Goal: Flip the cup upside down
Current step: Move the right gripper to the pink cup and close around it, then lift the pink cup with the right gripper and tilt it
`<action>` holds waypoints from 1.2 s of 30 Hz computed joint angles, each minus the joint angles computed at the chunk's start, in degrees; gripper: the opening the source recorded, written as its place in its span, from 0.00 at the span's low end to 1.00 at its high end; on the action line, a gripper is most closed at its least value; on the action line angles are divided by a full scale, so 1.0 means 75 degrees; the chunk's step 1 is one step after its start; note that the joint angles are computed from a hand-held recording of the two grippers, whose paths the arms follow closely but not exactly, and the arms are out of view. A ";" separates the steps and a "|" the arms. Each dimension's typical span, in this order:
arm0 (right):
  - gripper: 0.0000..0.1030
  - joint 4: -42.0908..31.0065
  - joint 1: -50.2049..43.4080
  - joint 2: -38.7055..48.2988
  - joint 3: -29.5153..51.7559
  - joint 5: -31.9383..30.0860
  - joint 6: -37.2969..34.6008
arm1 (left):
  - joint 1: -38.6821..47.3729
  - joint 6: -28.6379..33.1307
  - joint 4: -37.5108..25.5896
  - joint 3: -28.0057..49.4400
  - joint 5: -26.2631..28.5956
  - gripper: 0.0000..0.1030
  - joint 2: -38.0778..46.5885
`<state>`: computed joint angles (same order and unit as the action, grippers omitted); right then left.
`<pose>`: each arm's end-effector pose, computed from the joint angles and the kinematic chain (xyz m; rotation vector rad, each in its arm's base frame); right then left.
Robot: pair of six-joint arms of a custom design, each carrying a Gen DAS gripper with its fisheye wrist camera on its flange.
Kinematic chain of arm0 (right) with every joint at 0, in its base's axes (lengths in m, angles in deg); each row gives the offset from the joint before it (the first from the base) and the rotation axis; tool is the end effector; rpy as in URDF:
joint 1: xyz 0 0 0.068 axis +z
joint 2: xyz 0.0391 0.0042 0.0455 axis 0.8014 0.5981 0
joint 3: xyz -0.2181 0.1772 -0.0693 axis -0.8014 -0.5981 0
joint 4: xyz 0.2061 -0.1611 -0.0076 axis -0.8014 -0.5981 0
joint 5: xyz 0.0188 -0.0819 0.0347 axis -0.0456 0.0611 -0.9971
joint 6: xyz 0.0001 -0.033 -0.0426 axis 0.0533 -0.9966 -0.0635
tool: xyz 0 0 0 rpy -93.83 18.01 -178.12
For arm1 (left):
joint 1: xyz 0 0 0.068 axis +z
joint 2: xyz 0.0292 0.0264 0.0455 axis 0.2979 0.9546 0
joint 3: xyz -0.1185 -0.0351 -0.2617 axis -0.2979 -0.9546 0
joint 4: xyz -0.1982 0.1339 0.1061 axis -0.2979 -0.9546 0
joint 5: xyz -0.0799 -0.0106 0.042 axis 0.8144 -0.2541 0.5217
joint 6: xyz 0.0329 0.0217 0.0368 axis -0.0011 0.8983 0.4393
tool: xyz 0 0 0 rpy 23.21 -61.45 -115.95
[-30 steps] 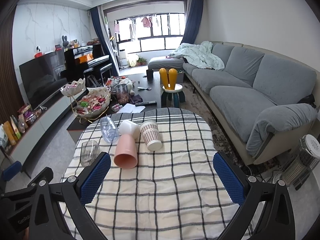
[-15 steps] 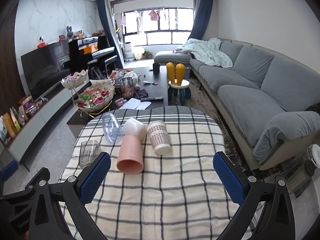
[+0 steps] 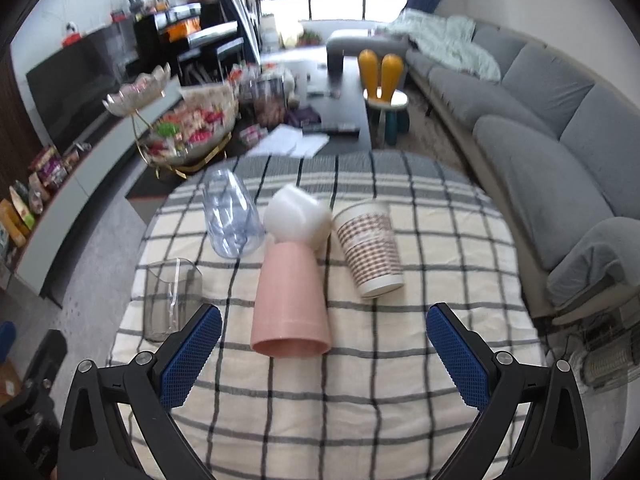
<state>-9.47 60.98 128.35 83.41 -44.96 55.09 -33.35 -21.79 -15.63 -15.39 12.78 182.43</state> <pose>0.3602 0.0559 0.0934 -0.5659 2.5171 0.2140 0.2200 -0.2281 0.1009 -0.7485 2.2468 0.3922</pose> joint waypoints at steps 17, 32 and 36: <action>0.98 -0.0756 0.0979 0.2970 0.2314 0.0993 0.0545 | 0.1397 0.1532 0.3013 -0.1137 0.0932 1.00 0.0706; 0.71 -0.0821 0.0889 0.3165 0.2371 0.0458 0.0527 | 0.1401 0.1456 0.3237 -0.1285 0.1095 1.00 0.0820; 0.70 -0.0462 0.0773 0.2610 0.1674 0.0286 0.0467 | 0.1139 0.1131 0.2924 -0.1325 0.1058 1.00 0.0665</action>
